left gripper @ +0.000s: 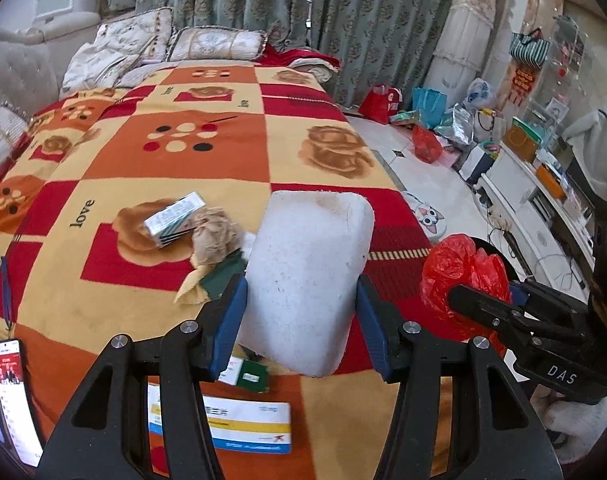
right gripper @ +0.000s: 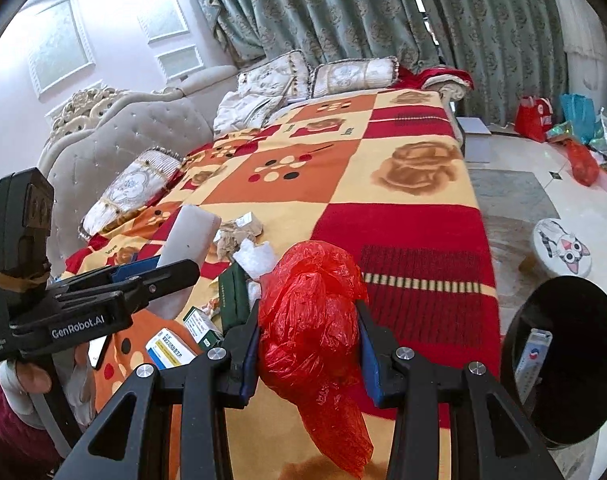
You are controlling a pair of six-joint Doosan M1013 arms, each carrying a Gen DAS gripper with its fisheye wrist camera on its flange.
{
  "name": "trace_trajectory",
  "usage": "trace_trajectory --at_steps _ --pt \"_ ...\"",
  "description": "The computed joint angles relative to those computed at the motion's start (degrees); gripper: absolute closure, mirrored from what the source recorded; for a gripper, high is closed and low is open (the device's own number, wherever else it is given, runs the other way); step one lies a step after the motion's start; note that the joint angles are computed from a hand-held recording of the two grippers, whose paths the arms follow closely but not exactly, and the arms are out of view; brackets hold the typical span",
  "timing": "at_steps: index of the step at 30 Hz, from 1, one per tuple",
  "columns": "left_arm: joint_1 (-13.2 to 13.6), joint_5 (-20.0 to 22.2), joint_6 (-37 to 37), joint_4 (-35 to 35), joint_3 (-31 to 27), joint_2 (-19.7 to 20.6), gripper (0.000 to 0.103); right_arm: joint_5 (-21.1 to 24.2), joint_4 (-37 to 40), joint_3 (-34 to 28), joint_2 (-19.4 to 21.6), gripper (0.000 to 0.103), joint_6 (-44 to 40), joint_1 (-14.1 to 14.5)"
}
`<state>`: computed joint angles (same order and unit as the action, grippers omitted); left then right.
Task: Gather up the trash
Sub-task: 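Carry the foam block and red bag over the black bin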
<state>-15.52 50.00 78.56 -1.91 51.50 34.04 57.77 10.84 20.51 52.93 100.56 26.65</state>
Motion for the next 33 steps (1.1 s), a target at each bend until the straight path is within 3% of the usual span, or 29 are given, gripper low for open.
trace_trajectory --at_steps 15,33 --pt "-2.63 1.14 2.88 -0.75 -3.72 2.15 0.05 -6.39 -3.02 11.23 -6.3 0.063 3.52 -1.24" --pt "-5.26 5.15 6.09 -4.22 -11.36 6.92 0.05 -9.67 -7.57 19.6 -10.99 0.063 9.56 -3.42"
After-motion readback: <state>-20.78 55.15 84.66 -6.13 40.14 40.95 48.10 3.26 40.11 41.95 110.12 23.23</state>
